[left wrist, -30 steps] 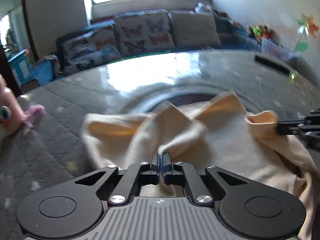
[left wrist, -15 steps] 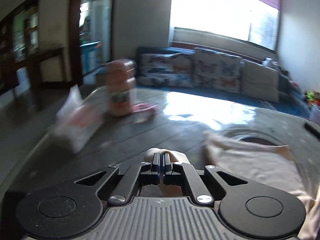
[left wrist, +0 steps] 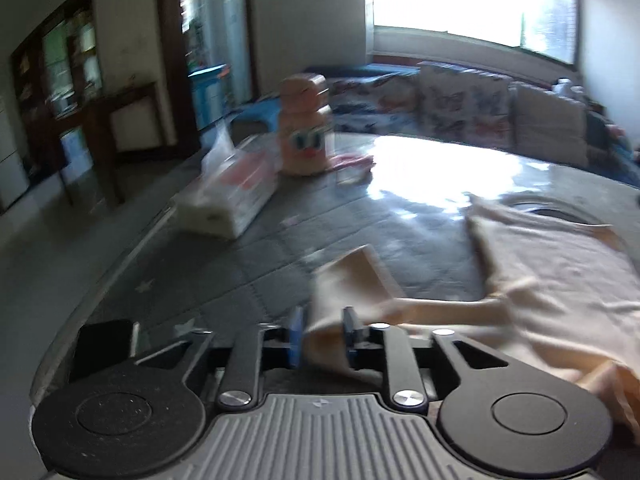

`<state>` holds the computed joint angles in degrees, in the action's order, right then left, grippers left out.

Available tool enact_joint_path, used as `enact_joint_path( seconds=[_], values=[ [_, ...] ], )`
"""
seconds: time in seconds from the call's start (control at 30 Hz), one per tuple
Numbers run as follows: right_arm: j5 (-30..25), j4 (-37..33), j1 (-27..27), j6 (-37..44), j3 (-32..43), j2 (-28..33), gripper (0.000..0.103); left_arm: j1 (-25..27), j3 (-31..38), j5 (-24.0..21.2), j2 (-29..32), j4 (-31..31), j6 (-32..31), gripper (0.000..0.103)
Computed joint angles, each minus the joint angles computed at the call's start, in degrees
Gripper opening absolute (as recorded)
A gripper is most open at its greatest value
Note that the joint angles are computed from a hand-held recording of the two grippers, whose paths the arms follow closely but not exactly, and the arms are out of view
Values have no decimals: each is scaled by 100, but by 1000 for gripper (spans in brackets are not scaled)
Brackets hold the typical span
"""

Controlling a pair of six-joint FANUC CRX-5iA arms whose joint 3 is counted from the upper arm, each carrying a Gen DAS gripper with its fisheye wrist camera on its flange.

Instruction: Fold clothes

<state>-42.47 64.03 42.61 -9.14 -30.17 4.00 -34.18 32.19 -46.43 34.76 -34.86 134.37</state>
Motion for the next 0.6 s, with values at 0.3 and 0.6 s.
enact_joint_path(
  seconds=[0.3,0.6],
  values=[
    [1732,-920,189,1773,462,187,31,-15,-974,1747,-225,2679,-3012,43],
    [2014,-2647,635,4109,1401,695,31,-128,-682,1761,317,3837,-4359,27]
  ],
)
